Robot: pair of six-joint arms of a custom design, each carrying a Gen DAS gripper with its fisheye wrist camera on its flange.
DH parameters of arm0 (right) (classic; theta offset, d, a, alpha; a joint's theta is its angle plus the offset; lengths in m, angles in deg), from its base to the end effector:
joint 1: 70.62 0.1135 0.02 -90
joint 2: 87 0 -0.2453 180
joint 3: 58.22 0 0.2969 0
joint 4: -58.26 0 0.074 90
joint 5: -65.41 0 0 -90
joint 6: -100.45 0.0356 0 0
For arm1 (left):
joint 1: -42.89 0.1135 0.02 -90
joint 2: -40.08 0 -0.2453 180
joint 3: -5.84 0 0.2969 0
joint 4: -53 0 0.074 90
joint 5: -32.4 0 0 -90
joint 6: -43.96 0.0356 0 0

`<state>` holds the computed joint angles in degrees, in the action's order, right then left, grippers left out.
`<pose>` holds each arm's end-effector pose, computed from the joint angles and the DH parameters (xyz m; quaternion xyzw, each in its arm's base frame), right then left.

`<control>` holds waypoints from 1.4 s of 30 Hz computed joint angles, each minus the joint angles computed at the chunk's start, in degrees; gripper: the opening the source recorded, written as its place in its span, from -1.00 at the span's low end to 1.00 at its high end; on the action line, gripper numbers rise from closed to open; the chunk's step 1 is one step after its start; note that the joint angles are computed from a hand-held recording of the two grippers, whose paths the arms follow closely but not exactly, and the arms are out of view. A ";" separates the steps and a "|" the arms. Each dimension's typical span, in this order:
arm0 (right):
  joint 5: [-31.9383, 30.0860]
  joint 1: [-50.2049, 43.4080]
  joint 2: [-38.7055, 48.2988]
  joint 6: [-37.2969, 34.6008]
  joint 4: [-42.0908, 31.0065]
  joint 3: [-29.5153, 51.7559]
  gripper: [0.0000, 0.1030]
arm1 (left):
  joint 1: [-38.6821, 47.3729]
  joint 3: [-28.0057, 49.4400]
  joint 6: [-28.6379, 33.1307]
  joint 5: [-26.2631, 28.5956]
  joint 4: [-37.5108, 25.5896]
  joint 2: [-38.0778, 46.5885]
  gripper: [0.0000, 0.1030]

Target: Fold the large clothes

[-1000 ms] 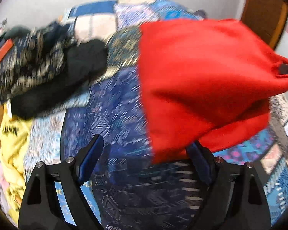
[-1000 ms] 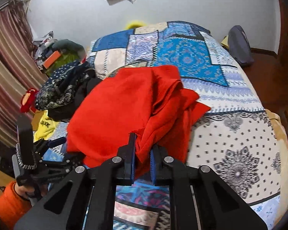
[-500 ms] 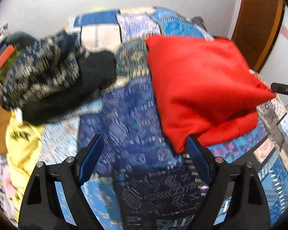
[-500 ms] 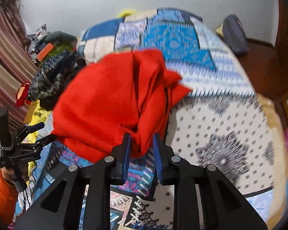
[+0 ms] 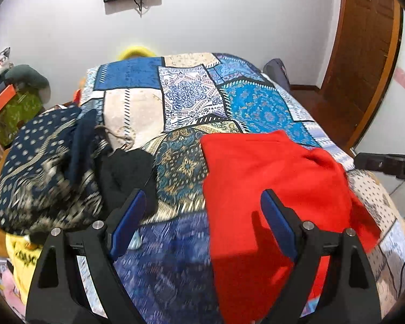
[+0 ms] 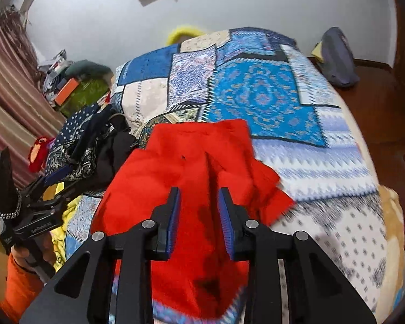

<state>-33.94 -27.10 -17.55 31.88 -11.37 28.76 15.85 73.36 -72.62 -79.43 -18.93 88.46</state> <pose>0.2020 0.1998 0.3465 -0.2066 0.9201 0.2388 0.2317 0.1862 -0.0802 0.3090 -0.0567 0.9308 0.0189 0.3605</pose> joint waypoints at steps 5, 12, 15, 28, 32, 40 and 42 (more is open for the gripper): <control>1.11 1.24 9.12 -1.06 0.38 3.93 -0.47 | 3.90 -0.87 2.60 3.84 6.02 7.92 0.69; 3.52 0.33 10.82 -2.42 5.80 0.84 -0.60 | 1.28 -7.96 0.59 3.74 11.28 6.63 0.71; 6.88 2.55 10.16 -5.91 6.00 0.28 -0.77 | 3.11 -8.52 -0.19 6.87 11.64 6.07 0.71; 15.57 2.76 3.82 -9.43 2.57 -4.52 -0.81 | -0.62 -9.17 -1.98 4.89 9.58 5.33 0.76; 16.95 2.68 0.33 -8.40 0.87 -6.01 -0.81 | -2.59 -9.01 -3.06 3.72 8.17 4.77 0.76; 29.62 2.65 -5.88 -6.42 -2.97 -7.31 -0.92 | -6.83 -8.34 -6.30 -3.17 4.47 6.01 0.77; 20.23 -7.57 -9.82 -7.70 -5.17 -7.63 -0.92 | -6.22 -9.72 -6.49 -1.97 5.13 4.30 0.78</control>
<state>-13.71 -34.66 -27.37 24.18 -16.54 21.13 9.63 63.64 -79.11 -81.41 -13.79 92.75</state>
